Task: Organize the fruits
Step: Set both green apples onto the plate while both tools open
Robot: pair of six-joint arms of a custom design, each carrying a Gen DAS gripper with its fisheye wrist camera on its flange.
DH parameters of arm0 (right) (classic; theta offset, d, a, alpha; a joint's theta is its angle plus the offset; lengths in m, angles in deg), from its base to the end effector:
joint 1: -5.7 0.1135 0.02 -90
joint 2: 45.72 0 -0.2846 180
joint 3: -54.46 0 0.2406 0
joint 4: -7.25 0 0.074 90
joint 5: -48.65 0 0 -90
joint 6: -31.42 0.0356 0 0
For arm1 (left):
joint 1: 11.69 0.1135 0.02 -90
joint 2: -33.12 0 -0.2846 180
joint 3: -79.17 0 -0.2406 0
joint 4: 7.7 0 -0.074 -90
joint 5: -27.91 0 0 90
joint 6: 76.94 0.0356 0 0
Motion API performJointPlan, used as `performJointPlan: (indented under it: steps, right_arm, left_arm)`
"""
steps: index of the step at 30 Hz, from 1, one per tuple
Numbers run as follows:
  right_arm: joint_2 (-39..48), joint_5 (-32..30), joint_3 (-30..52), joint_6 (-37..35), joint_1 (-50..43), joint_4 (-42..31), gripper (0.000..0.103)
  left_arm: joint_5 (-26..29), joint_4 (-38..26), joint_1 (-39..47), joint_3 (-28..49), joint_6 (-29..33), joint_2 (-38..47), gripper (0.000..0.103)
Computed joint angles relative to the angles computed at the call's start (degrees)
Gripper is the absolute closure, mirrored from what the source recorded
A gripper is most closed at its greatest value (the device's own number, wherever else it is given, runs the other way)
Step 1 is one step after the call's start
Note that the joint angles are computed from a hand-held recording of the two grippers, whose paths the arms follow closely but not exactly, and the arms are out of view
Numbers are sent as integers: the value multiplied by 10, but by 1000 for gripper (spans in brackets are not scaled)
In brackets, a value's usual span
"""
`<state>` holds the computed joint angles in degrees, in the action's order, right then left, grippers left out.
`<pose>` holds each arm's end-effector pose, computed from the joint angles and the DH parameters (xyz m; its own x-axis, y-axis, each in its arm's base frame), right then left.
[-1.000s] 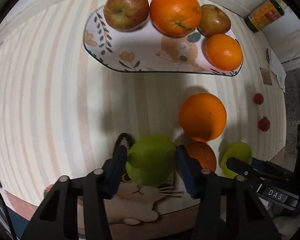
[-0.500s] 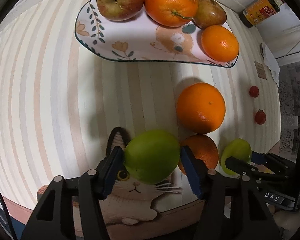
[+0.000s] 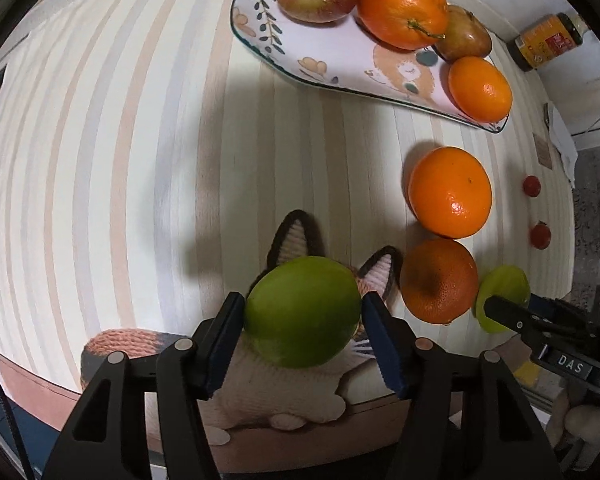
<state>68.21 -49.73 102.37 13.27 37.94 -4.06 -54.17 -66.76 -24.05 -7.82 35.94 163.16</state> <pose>0.2148 0.1416 0.0472 -0.7843 0.6168 0.0668 0.6113 0.7499 0.2527 0.3736 -0.0869 0.0778 -0.8180 0.5735 0.0445 0.5598 0.8115 -0.1675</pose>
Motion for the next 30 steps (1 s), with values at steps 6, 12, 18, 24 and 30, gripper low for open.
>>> performJointPlan:
  steps: [6, 12, 18, 24, 30]
  right_arm:
    - [-10, 6, 0, -10, 8, -17, 44]
    - [-56, 29, -10, 2, 4, -26, 44]
    - [-118, 61, 61, -60, -37, -105, 44]
    - [-49, 73, 213, -162, -86, -169, 44]
    - [52, 48, 323, -212, -123, -193, 44]
  left_arm:
    - [0, 15, -6, -20, -17, -11, 45]
    - [40, -35, 16, 16, -22, -44, 45]
    - [96, -118, 4, 151, -45, -35, 45]
    - [83, -174, -15, 344, -83, 65, 45]
    - [56, -290, -21, 581, -98, 216, 45]
